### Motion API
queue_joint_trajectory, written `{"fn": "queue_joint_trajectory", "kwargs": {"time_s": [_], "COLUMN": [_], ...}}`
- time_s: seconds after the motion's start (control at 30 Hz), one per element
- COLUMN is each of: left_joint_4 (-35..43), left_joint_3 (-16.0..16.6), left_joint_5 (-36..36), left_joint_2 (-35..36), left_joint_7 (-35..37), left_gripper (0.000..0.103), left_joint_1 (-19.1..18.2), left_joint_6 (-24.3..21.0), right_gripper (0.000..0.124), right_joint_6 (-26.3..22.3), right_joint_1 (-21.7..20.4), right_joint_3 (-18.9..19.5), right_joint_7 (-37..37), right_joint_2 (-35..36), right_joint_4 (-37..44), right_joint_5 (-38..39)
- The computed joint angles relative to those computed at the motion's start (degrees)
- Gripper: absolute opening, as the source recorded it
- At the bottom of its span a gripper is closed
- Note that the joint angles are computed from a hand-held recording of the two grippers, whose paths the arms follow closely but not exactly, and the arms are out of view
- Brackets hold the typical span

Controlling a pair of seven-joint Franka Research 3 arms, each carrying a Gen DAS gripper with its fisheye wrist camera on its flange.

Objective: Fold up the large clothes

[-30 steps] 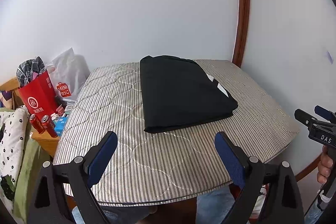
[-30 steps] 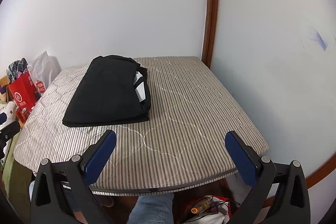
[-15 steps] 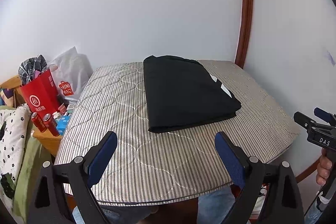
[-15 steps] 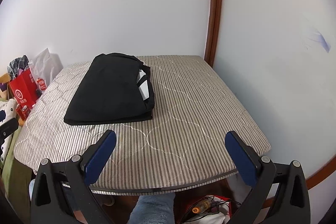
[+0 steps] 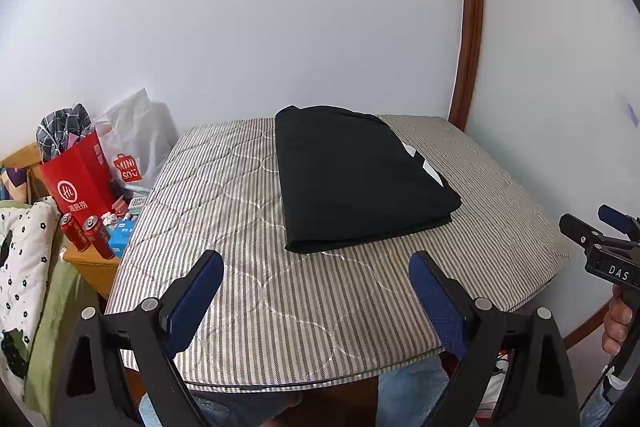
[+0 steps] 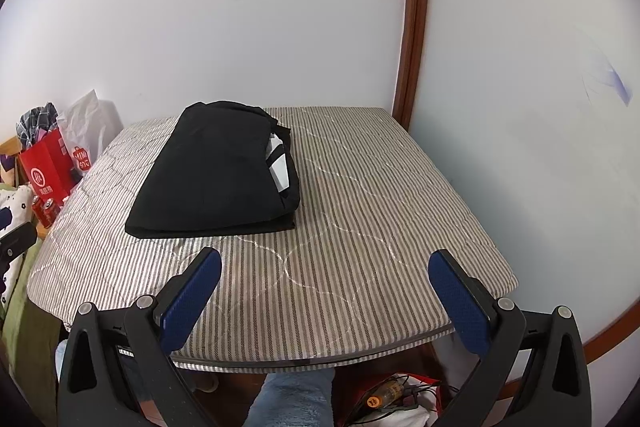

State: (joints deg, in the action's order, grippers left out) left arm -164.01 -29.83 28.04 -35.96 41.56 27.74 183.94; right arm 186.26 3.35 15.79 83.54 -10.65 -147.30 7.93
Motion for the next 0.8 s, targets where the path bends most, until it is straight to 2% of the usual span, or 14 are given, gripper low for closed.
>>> {"fn": "queue_joint_trajectory", "kwargs": {"time_s": [0.17, 0.43, 0.67, 0.8], "left_joint_4": [-0.17, -0.42, -0.05, 0.77], "left_joint_3": [0.24, 0.04, -0.76, -1.82], "left_joint_5": [-0.26, -0.49, -0.89, -1.19], "left_joint_2": [0.02, -0.46, 0.13, 1.50], "left_joint_7": [0.24, 0.35, 0.74, 1.61], "left_gripper": [0.094, 0.094, 0.094, 0.094], "left_joint_1": [-0.07, 0.35, 1.77, 3.44], "left_joint_6": [0.12, 0.29, 1.23, 1.83], "right_gripper": [0.102, 0.102, 0.102, 0.102], "right_joint_6": [-0.14, -0.08, -0.05, 0.73], "right_joint_1": [0.20, 3.08, 2.44, 6.15], "right_joint_3": [-0.20, -2.74, -1.87, -5.05], "right_joint_7": [-0.04, -1.22, -1.39, -3.03], "right_joint_2": [-0.07, 0.13, 0.46, 1.43], "right_joint_4": [0.08, 0.19, 0.74, 1.38], "right_joint_5": [-0.19, 0.74, 0.73, 1.63]}}
